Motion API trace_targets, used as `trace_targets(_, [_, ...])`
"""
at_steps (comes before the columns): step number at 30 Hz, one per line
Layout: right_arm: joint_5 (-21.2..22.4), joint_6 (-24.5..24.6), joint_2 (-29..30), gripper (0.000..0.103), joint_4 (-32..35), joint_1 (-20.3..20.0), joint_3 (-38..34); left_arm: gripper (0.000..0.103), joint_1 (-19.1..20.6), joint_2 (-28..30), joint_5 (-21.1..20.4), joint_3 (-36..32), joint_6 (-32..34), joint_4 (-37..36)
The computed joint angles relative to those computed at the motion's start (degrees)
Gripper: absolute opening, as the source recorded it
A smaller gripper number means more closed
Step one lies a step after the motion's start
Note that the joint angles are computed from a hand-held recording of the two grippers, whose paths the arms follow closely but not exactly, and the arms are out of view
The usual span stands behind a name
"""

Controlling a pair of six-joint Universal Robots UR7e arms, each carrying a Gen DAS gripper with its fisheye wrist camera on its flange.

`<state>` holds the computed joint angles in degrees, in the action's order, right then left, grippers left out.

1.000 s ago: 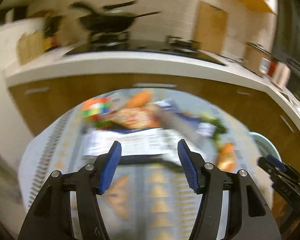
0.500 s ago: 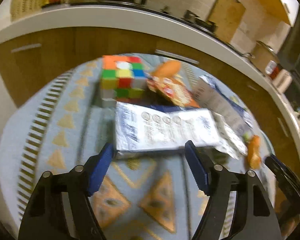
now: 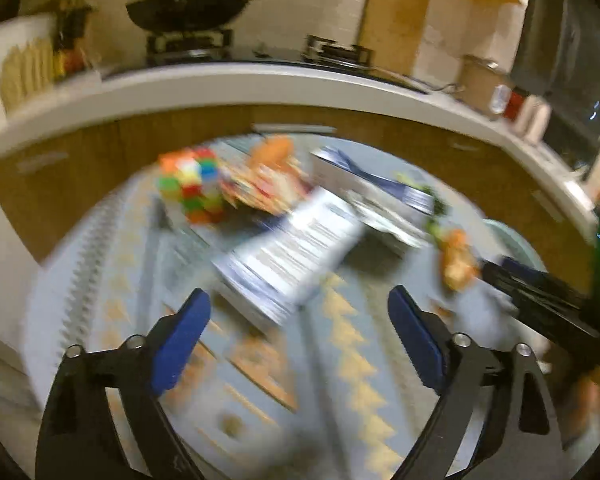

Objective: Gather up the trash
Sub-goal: 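Grasp the white milk carton with the left tool while the right tool grasps the carrot peel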

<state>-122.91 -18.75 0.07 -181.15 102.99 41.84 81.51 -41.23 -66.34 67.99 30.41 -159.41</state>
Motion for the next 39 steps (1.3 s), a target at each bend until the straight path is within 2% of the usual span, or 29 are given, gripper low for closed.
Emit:
trace_targets(3, [0.5,-0.8,-0.2,0.064,-0.4,0.1,0.5,0.088,0.4,6.0,3.2,-12.5,4.4,11.0])
trace_targets(6, [0.8,-0.7,-0.6,0.067,-1.0,0.1,1.4,0.088,0.4,10.8,5.3,-20.8,7.3,17.3])
trace_targets(9, [1.3,-0.3,-1.1,0.067,-0.4,0.1,2.1,0.088,0.5,12.8,4.8,-24.5,6.6,21.5])
trace_targets(12, [1.7,0.1,-1.1,0.068,1.6,0.1,1.5,0.087,0.2,14.5,5.5,-26.0,7.6,22.2])
trace_targets(13, [1.7,0.4,-1.0,0.069,2.5,0.1,1.1,0.084,0.0,14.3,6.0,-25.2,7.8,21.4])
trace_targets(16, [1.2,2.3,-0.4,0.071,6.1,0.1,-1.0,0.068,-0.3,14.5,7.8,-23.8,7.7,19.7])
trace_targets(18, [1.8,3.3,-0.2,0.071,7.6,0.0,-1.7,0.065,-0.7,13.1,9.0,-19.9,8.1,15.3])
trace_targets(20, [0.6,3.8,1.1,0.071,9.5,0.1,-4.3,0.059,-0.9,11.8,8.9,-16.9,8.1,12.8])
trace_targets(23, [-0.3,4.7,2.6,0.071,12.6,0.2,-7.6,0.057,-1.3,10.0,10.5,-12.6,7.0,9.1])
trace_targets(26, [-3.7,6.7,6.6,0.071,19.7,0.4,-16.2,0.056,-1.2,7.5,10.1,-7.9,5.1,6.1])
trace_targets(30, [-4.6,9.1,9.9,0.071,25.7,0.1,-23.3,0.056,-1.0,5.1,9.1,-4.2,2.4,3.8])
trace_targets(32, [-4.9,8.7,10.2,0.062,25.3,0.3,-23.7,0.056,-1.0,4.0,8.5,-2.7,1.5,2.9])
trace_targets(33, [-4.6,8.5,9.7,0.051,24.8,0.3,-22.5,0.056,-1.1,3.3,8.1,-1.6,1.2,2.2])
trace_targets(34, [-4.4,8.6,9.2,0.044,24.8,0.2,-21.6,0.056,-1.2,2.9,7.9,-0.7,1.2,1.4])
trace_targets(39, [-2.6,8.9,4.9,0.026,20.4,0.0,-13.2,0.056,-2.2,1.0,8.6,2.9,2.1,-3.6])
